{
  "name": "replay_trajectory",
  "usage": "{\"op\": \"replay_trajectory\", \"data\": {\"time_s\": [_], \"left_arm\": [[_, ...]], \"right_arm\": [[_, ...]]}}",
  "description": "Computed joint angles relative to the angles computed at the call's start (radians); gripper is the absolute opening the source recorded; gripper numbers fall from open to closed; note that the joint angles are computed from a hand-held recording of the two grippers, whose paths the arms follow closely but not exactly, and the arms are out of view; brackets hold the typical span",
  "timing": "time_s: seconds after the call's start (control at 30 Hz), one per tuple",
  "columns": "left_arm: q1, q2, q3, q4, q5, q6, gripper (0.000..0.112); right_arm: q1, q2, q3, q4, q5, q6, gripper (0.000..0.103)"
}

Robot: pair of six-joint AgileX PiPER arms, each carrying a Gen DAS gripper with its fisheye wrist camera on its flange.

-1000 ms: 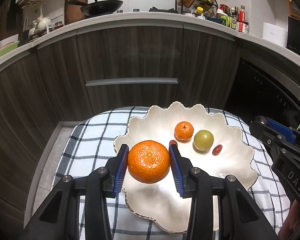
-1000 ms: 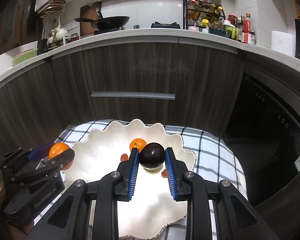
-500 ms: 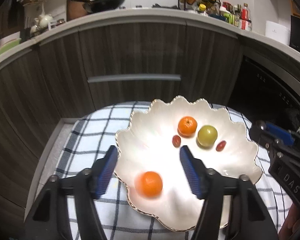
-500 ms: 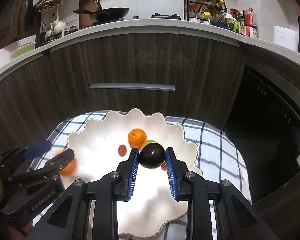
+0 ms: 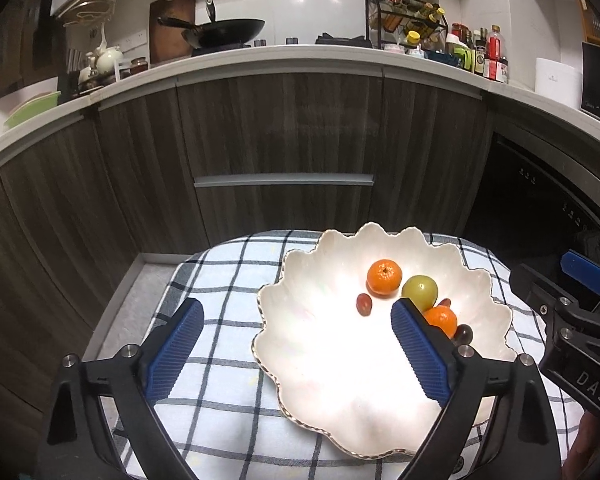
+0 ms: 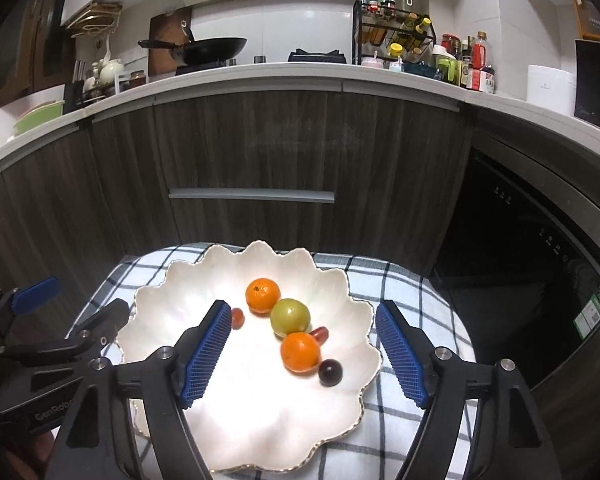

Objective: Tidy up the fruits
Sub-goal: 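Withdraw both tools from the bowl toward the remaining fruits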

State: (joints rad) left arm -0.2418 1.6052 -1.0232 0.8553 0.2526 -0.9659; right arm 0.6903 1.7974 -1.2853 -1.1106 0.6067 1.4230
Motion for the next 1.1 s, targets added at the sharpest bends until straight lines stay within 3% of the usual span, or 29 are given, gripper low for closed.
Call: {"op": "replay_trajectory", "data": {"time_s": [0.4,1.1], "left_arm": [[-0.041,-0.115,0.05,0.001,0.048,0.005,0.097],[-0.189,-0.314,0.195,0.133,0.169,-0.16,0.097]], "right_arm": [[0.048,-0.096,0.065,-0.024,0.054,0.043,0.075],[0.162,-0.274,0.245,-0.084,0.168,0.166,0.075]]}}
